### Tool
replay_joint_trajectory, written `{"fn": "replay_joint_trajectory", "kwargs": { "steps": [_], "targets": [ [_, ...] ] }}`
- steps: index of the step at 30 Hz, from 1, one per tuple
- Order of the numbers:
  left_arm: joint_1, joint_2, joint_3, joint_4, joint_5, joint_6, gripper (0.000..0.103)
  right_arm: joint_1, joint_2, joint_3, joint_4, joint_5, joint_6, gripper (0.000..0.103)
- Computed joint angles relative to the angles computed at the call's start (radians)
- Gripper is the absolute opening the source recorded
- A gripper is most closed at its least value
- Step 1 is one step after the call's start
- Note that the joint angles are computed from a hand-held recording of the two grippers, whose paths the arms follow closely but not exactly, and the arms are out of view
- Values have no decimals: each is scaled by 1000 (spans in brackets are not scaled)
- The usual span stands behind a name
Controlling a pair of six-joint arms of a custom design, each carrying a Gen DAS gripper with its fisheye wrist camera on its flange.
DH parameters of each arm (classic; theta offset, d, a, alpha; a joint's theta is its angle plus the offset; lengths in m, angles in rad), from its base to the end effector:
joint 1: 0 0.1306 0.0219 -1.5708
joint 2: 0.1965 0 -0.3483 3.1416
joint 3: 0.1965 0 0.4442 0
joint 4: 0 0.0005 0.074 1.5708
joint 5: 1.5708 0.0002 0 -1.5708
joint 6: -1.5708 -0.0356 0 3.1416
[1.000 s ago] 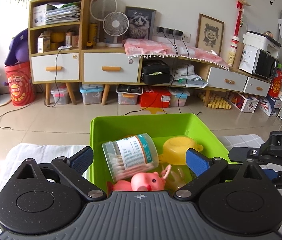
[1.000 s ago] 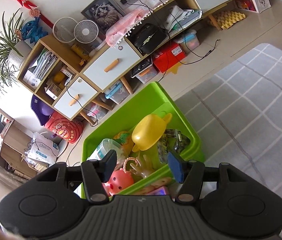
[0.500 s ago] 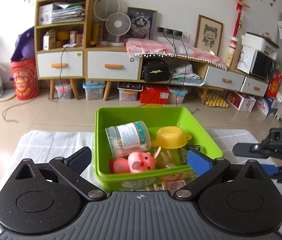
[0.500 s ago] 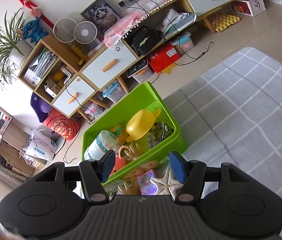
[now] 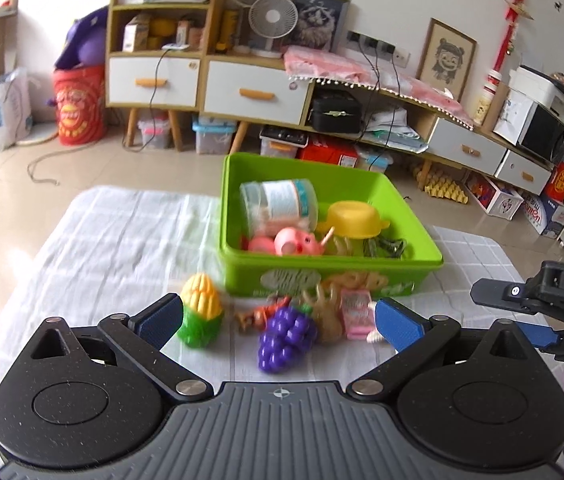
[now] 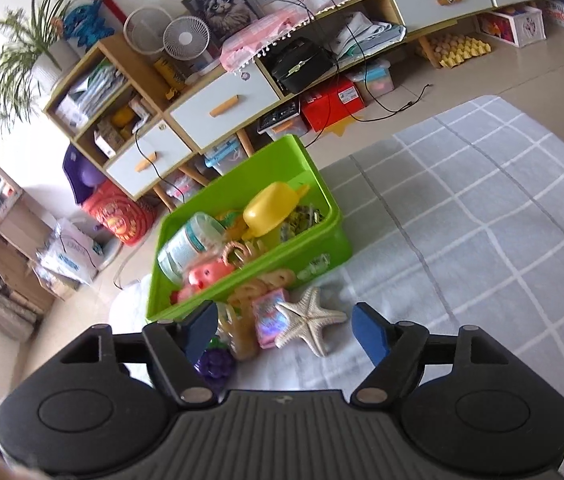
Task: Organize rigid objects
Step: 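Withdraw both grippers from the bin back over the remaining toys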
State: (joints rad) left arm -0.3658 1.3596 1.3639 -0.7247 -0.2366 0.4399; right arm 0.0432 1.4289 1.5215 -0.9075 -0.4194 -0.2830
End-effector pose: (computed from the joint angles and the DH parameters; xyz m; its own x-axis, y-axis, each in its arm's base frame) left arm 0.5094 -0.1867 0.4090 -0.6354 -0.1999 -0.7458 -0.0965 0.9789 -0.1801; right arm 0.5550 0.0380 0.4418 -0.7870 0.2213 -0.5759 -0.1028 0.8734 0.4761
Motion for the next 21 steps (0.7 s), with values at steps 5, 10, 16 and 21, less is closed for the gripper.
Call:
{"fn": "replay_joint_trajectory", "kwargs": {
  "steps": [5, 10, 16, 21],
  "targets": [
    [5, -35, -55, 28, 17, -20, 101, 15, -29, -28, -23, 23, 181, 57],
    [10, -52, -95, 29, 1, -71, 101, 17, -55, -59, -21, 8, 291, 65],
    [29, -62, -126, 19, 17, -99, 101, 15, -47, -62, -28, 27, 368, 67],
    [32, -72, -165, 46, 39, -157, 101, 13, -34, -66, -24, 56, 401, 73]
  ]
}}
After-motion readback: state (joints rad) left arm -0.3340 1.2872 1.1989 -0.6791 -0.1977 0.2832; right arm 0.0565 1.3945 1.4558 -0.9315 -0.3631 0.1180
